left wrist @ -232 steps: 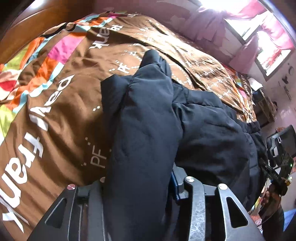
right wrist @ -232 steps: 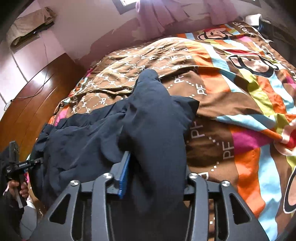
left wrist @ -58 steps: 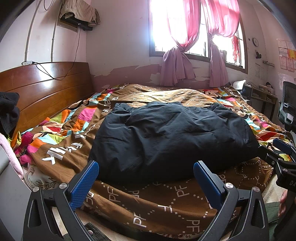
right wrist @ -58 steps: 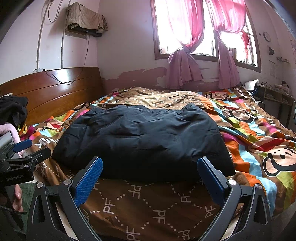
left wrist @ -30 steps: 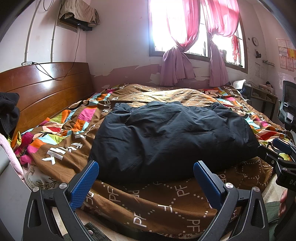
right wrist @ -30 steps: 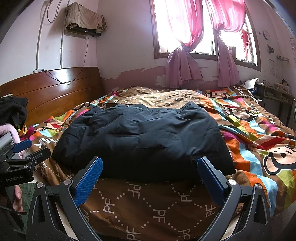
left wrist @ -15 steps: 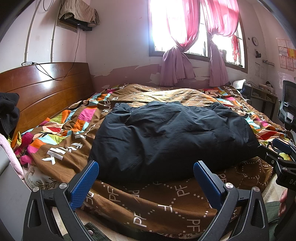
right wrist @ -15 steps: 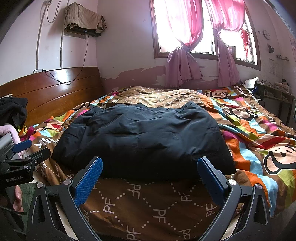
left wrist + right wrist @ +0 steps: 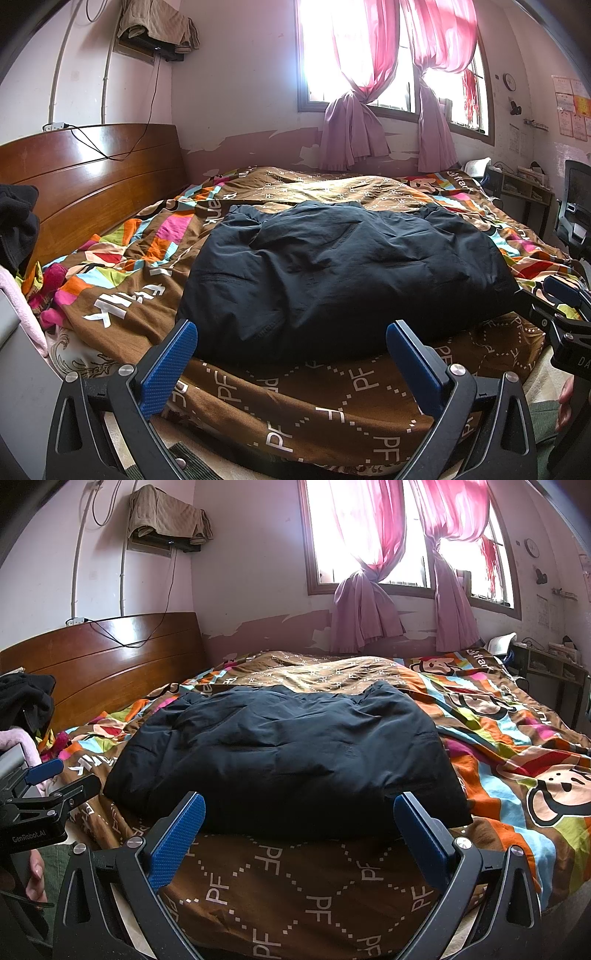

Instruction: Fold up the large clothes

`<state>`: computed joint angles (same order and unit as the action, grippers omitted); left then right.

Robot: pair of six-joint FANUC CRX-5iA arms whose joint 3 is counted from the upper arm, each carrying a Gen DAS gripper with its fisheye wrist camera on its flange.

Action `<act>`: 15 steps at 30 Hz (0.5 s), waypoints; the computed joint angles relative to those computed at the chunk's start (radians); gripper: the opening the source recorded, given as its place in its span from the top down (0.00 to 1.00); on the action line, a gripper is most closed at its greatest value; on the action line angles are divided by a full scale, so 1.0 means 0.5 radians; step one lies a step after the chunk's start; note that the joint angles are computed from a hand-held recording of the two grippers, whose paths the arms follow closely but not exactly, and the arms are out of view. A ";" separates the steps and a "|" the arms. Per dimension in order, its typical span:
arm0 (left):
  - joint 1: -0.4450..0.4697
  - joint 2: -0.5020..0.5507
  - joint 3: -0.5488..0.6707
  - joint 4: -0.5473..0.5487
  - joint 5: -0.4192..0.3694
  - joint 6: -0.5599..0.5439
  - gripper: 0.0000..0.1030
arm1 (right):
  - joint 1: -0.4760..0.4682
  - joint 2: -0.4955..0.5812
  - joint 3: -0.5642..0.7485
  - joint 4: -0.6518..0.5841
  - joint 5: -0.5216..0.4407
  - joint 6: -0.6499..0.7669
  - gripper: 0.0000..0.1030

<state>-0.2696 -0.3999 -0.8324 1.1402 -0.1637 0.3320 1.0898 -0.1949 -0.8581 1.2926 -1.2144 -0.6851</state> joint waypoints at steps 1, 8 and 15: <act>0.008 -0.001 0.003 -0.021 -0.009 0.017 0.00 | -0.002 -0.002 -0.001 0.001 0.002 0.001 0.02; 0.008 0.001 0.004 -0.011 -0.013 0.013 0.00 | -0.005 -0.008 -0.002 -0.001 0.004 0.006 0.02; 0.053 0.000 0.019 -0.177 -0.023 0.173 0.00 | -0.005 -0.004 0.001 -0.003 0.004 0.003 0.02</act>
